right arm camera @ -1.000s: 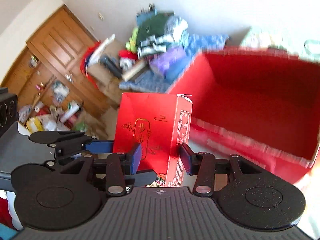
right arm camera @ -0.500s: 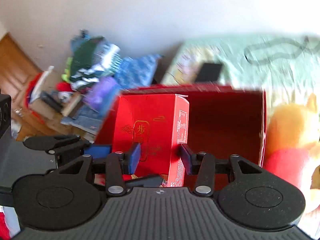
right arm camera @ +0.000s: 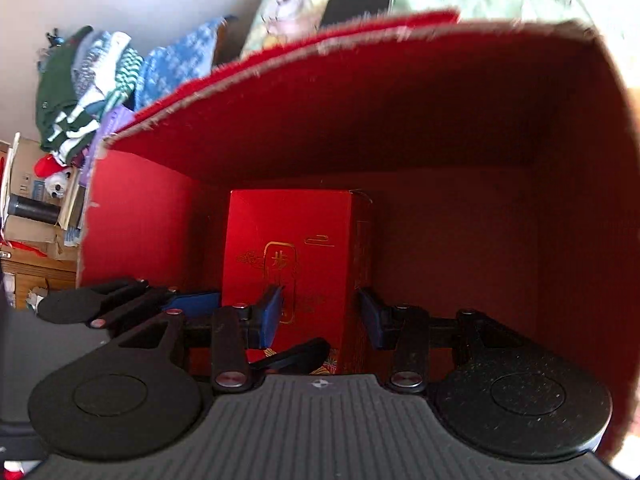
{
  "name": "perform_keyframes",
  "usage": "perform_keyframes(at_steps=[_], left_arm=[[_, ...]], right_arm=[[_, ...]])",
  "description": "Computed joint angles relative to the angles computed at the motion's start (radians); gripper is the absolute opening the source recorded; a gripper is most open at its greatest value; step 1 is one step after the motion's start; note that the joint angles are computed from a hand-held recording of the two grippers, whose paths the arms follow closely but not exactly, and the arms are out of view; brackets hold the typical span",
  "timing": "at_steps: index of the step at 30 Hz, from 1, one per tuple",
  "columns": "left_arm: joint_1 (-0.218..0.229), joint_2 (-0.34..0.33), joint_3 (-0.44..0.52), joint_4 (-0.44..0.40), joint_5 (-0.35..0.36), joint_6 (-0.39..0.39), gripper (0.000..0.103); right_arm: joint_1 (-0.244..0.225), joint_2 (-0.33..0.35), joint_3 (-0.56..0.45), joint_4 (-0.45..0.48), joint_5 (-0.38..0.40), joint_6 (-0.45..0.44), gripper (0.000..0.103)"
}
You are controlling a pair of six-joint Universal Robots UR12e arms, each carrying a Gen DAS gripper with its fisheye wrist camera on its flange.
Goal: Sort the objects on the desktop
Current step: 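Lift the red gift box and lower it into the red cardboard box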
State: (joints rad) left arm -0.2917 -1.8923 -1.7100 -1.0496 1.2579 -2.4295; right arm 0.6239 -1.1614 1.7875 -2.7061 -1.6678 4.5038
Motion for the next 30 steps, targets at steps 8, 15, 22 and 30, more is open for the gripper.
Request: perform_keyframes(at_steps=[8, 15, 22, 30], left_arm=[[0.073, 0.048, -0.027, -0.036, -0.116, 0.088, 0.076], [0.091, 0.035, -0.014, -0.072, -0.143, 0.083, 0.063], [0.096, 0.034, -0.018, -0.074, -0.152, 0.091, 0.058], [0.092, 0.035, -0.028, -0.054, -0.148, 0.064, 0.063]], right_arm=[[-0.027, 0.016, 0.012, -0.077, 0.116, 0.034, 0.038], [-0.030, 0.039, -0.008, -0.092, 0.129, -0.064, 0.038], [-0.060, 0.039, 0.036, -0.185, 0.243, -0.104, 0.038], [-0.078, 0.015, 0.129, -0.331, 0.249, -0.080, 0.044]])
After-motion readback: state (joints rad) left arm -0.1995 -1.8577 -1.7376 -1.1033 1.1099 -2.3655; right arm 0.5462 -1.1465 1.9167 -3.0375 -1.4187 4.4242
